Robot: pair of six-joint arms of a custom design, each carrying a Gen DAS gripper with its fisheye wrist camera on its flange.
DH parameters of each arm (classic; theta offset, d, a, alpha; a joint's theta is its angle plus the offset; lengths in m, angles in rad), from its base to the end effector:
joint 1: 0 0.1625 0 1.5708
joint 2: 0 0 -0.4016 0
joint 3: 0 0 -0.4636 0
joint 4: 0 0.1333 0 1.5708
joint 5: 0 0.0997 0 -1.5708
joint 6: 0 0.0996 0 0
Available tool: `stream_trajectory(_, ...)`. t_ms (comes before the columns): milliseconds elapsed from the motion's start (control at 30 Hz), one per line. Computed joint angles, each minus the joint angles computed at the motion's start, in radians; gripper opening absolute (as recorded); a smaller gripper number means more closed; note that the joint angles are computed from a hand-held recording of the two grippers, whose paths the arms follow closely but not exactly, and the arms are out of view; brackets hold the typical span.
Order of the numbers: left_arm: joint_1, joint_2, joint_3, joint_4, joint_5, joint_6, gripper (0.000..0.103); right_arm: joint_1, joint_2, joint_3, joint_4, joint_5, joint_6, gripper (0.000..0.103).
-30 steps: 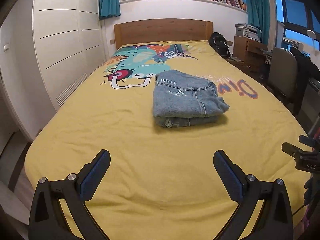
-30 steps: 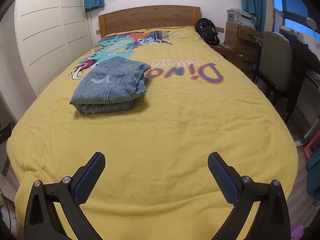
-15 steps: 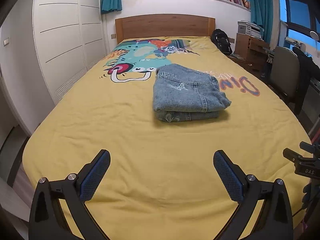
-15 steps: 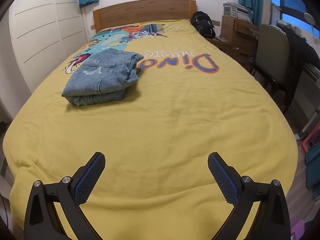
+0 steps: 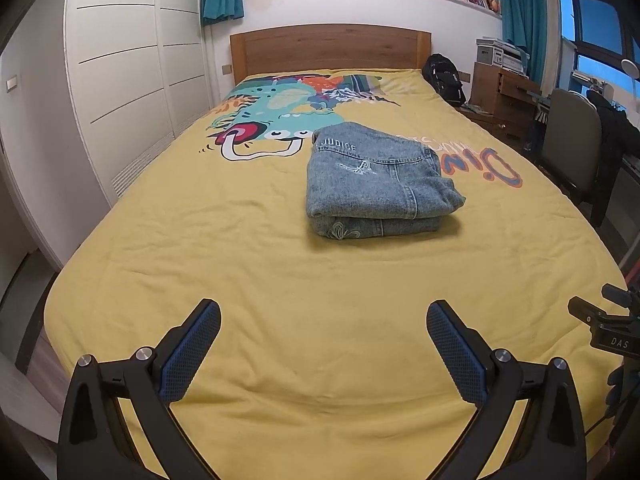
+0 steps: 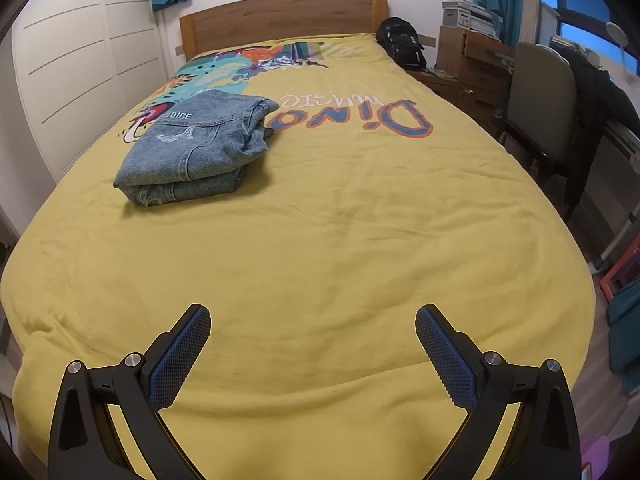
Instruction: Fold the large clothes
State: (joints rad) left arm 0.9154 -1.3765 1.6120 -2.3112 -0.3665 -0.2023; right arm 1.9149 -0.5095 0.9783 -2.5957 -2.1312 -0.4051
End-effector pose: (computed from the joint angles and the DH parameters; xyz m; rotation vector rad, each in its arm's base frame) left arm -0.2063 -0.6397 0.4654 0.1040 2.0351 -1.0441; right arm 0.3770 -0.8139 0.1299 0.7194 -2.3878 0.6873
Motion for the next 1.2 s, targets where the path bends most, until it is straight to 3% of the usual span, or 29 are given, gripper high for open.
stream_trajectory(1200,-0.009,0.003,0.0,0.017,-0.003,-0.016,0.102,-0.006,-0.017,0.022,-0.016,-0.007,0.008,0.102)
